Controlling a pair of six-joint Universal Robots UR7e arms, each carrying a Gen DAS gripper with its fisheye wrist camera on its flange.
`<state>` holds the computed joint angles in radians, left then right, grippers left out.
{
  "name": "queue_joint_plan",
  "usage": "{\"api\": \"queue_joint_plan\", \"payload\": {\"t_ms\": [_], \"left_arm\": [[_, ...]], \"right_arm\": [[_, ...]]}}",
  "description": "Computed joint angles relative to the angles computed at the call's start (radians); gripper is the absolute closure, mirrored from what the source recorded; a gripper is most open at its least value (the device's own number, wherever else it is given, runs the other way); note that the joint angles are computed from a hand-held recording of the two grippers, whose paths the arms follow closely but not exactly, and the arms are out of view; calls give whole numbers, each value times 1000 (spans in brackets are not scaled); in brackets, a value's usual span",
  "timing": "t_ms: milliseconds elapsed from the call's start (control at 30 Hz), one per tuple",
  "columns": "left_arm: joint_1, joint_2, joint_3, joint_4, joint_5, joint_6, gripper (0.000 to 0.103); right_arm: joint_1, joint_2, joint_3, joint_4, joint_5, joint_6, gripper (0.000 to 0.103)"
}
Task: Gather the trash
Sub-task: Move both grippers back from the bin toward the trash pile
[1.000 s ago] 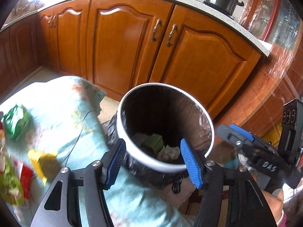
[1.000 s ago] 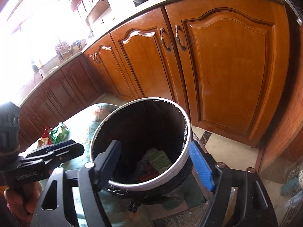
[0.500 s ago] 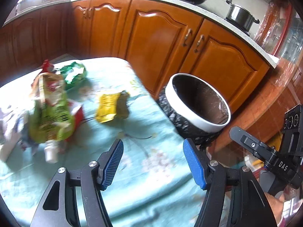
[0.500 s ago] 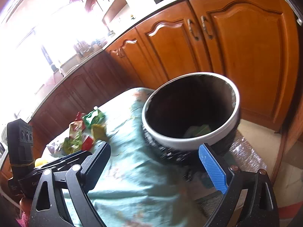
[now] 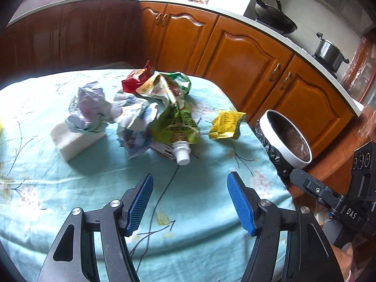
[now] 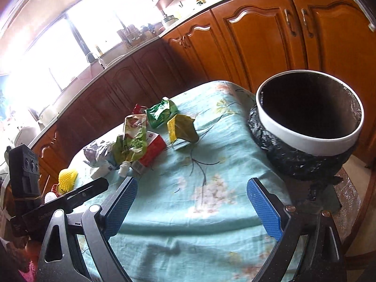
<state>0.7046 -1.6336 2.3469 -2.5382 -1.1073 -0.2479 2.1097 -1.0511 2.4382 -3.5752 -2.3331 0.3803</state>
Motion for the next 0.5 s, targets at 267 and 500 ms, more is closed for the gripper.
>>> {"api": "queue_joint_plan", "payload": {"t_ms": [267, 500], "left_arm": [[26, -97, -2, 57, 34, -18, 38], [47, -123, -19, 77, 75, -34, 38]], "right_arm": [[20, 78, -92, 40, 33, -34, 8], [14, 129, -158, 50, 58, -80, 8]]}}
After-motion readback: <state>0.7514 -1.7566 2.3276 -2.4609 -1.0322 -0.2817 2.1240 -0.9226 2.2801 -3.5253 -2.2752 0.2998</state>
